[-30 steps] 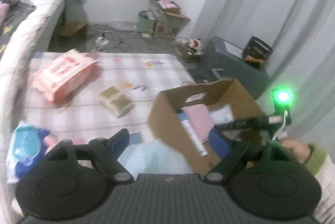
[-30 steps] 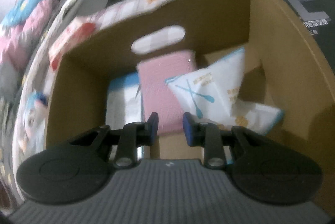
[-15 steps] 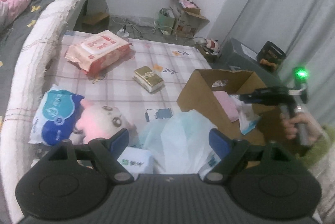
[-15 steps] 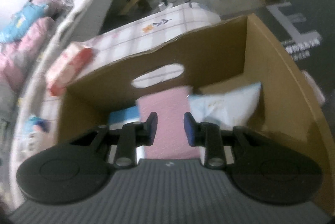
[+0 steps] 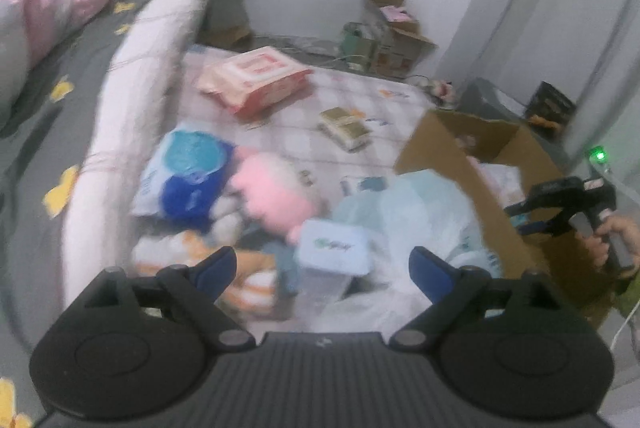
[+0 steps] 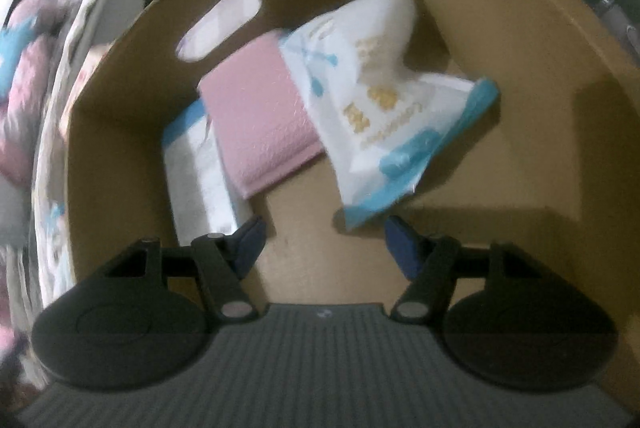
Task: Organize soft objects
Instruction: 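Withdraw the right tool and move it to the blue-and-white wet-wipes pack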
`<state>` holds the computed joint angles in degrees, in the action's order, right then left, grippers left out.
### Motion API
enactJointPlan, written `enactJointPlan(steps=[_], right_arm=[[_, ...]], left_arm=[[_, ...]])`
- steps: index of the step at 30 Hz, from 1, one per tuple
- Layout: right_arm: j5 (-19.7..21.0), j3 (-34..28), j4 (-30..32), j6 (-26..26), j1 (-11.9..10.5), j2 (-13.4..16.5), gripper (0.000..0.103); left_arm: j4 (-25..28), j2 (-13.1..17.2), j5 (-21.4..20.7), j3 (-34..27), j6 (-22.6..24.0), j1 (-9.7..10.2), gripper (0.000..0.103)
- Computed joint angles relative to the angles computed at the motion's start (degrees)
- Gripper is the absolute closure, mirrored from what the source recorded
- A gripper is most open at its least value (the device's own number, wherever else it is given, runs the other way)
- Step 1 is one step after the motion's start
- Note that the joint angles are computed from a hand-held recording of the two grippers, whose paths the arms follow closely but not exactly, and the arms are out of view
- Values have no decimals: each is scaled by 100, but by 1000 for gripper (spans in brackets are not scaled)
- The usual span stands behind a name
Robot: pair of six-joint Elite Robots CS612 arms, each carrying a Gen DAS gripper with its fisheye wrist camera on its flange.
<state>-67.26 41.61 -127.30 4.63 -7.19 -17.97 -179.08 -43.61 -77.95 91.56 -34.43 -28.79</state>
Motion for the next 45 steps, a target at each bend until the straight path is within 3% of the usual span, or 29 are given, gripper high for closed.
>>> enactJointPlan(steps=[5,9,16,23,27,32,36,41,45], right_arm=[[15,-250,-208,445,-3,167,37],[-125,-118,-382,490,3,96,37],[-283,807,-1099,401,-17,-476,35],[486,1909,-2202,269,-44,-1177,34],[1081,2209,-2369,10,63,-1416,34],[1874,2176,-1972,-494,314,-1501,34],[2491,1700,-1067,-980,599,-1326,30],[2973,650,305,-1193,993,-801,30],[2877,-455,1156,-1008,1306,-199,30]], left_arm=[[38,-153,326,376,-254,-34,9],[-69,-243,487,611,-370,-42,9],[-355,-336,830,860,-310,-107,9],[-620,-337,993,969,-63,-143,9],[-774,-331,1072,1010,83,-146,9],[-926,-328,1123,1050,236,-111,9],[-934,-293,1234,1021,164,-48,10],[-710,-179,1443,826,207,54,15],[-369,-99,1365,598,305,170,21]])
